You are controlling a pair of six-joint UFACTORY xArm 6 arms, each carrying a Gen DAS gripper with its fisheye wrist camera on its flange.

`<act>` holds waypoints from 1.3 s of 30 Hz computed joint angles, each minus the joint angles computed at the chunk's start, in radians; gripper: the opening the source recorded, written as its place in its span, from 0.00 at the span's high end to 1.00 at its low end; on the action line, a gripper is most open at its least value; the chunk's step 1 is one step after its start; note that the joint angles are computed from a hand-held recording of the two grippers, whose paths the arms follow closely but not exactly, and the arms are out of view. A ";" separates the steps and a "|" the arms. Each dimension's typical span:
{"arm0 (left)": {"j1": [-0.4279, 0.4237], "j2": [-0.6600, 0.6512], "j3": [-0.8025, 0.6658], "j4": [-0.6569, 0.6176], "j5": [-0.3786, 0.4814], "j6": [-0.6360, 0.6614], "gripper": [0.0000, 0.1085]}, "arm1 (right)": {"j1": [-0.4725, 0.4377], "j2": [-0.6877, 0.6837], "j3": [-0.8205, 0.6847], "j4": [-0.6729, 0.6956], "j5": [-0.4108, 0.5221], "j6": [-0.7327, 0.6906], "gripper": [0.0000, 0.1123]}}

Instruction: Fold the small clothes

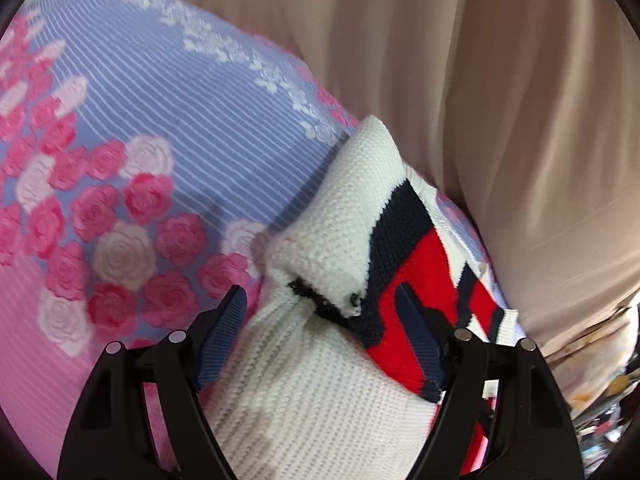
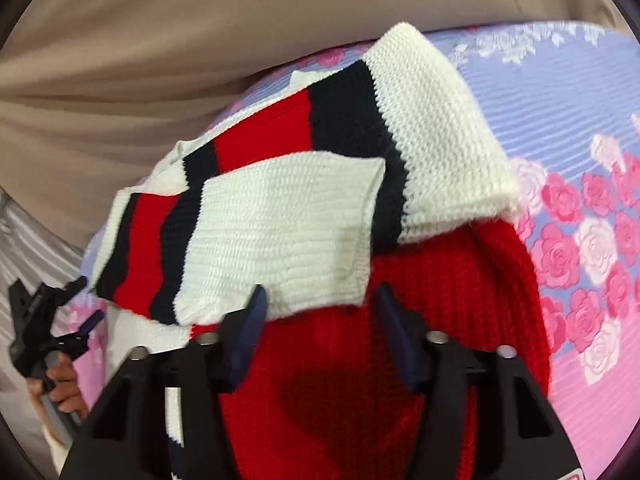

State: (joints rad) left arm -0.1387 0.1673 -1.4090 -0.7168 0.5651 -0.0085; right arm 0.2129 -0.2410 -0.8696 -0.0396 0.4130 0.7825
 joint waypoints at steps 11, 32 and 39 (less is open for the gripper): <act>-0.029 0.081 -0.132 0.114 0.024 -0.123 0.54 | 0.048 0.027 -0.287 -0.532 0.065 0.161 0.95; -0.131 0.103 -0.037 0.922 -0.182 -0.596 0.79 | -0.161 0.048 -0.119 -0.413 0.028 0.240 0.84; -0.134 0.090 -0.018 0.965 -0.194 -0.632 0.79 | 0.028 0.368 -0.532 0.098 0.025 -0.392 0.83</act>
State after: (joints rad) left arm -0.2732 0.2575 -1.4271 0.2484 0.3715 -0.6404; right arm 0.2406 0.1268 -1.4015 0.0584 0.4377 0.3906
